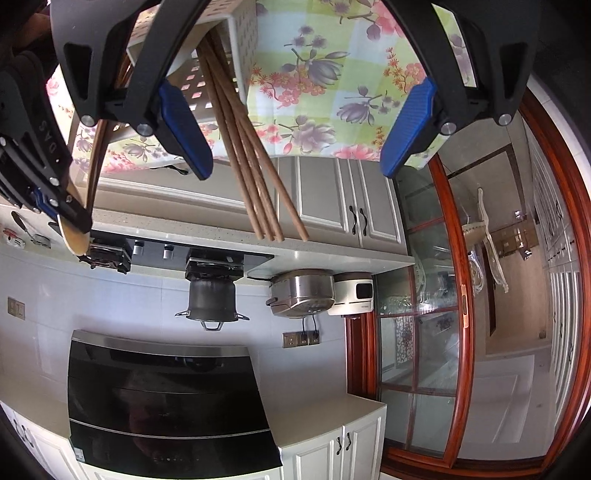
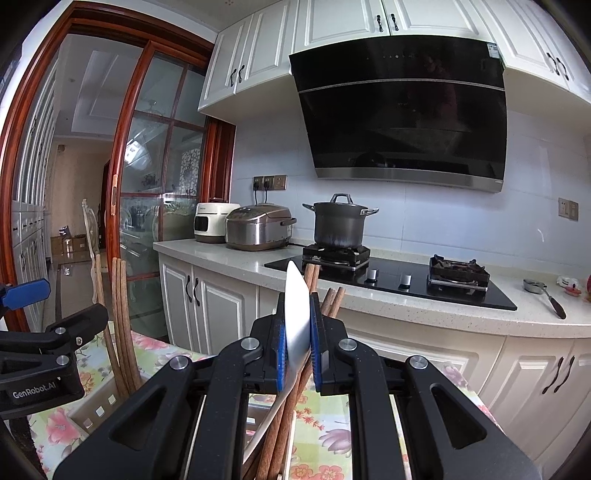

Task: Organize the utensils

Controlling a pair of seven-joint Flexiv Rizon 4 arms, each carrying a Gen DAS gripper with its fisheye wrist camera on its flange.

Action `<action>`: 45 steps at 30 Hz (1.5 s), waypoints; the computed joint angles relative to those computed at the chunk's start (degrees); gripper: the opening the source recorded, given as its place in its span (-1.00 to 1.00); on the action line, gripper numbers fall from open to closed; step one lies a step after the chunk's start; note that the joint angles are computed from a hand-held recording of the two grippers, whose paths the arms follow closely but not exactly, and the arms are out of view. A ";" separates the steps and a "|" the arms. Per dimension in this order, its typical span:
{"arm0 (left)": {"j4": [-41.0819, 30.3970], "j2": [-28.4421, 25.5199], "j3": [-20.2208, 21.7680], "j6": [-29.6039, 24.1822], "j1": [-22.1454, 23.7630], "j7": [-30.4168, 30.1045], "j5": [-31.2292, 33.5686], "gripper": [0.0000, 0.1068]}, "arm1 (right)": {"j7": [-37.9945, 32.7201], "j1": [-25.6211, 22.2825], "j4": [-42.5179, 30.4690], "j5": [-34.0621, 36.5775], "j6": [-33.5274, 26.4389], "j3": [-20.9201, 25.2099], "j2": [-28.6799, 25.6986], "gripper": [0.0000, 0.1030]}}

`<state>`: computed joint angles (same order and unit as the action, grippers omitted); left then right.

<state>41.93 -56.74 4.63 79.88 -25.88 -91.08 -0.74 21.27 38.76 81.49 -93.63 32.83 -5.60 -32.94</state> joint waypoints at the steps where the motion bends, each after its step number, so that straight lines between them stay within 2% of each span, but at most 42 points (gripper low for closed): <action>1: 0.04 0.02 -0.13 0.00 0.09 0.00 -0.07 0.67 | 0.08 0.18 0.06 -0.39 -0.39 -0.17 -0.02 -0.77; 7: 1.32 0.62 -0.67 1.01 0.30 0.19 -0.35 0.70 | -0.56 0.42 -0.43 -1.13 -0.74 -0.30 -0.48 -0.72; 10: 1.50 0.65 -0.73 1.20 0.26 0.54 -0.52 0.71 | -0.94 0.71 -0.72 -1.49 -1.06 -0.49 -0.68 -0.52; 17: 3.12 1.36 -1.36 2.04 0.50 0.85 -1.11 0.71 | 0.45 0.71 0.32 -2.48 -0.86 0.03 0.49 -0.50; 22: 8.28 4.03 -1.92 4.70 0.77 1.32 -1.70 0.76 | 2.62 0.24 3.56 -2.63 -0.45 1.86 3.07 -0.26; 24: 11.74 5.78 -3.35 6.05 1.45 2.26 -2.17 0.77 | 3.19 0.14 5.13 -2.39 -0.11 2.98 4.32 -0.24; 30: 23.83 12.03 -6.61 11.86 3.03 5.91 -3.59 0.83 | 2.07 0.15 9.34 -0.61 1.92 6.49 7.86 0.05; 36: 37.38 19.41 -11.60 17.19 6.15 10.43 -4.85 0.83 | 0.56 1.00 13.16 2.09 2.76 9.55 10.86 0.20; 41: 46.78 24.62 -16.41 20.39 10.16 12.41 -6.06 0.83 | 1.36 1.90 15.87 4.91 2.69 11.83 12.60 0.29; 43: 51.00 26.84 -21.02 21.01 13.97 13.50 -5.75 0.83 | 2.30 2.32 17.05 6.54 2.66 12.64 13.21 0.31; 45: 53.73 28.46 -22.18 21.44 15.10 14.14 -5.62 0.84 | 3.38 2.60 18.06 7.97 2.86 13.28 13.75 0.31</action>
<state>95.66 -28.28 -17.55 101.32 -10.78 -76.95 -6.37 24.65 41.36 99.55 -85.65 35.69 7.68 -19.19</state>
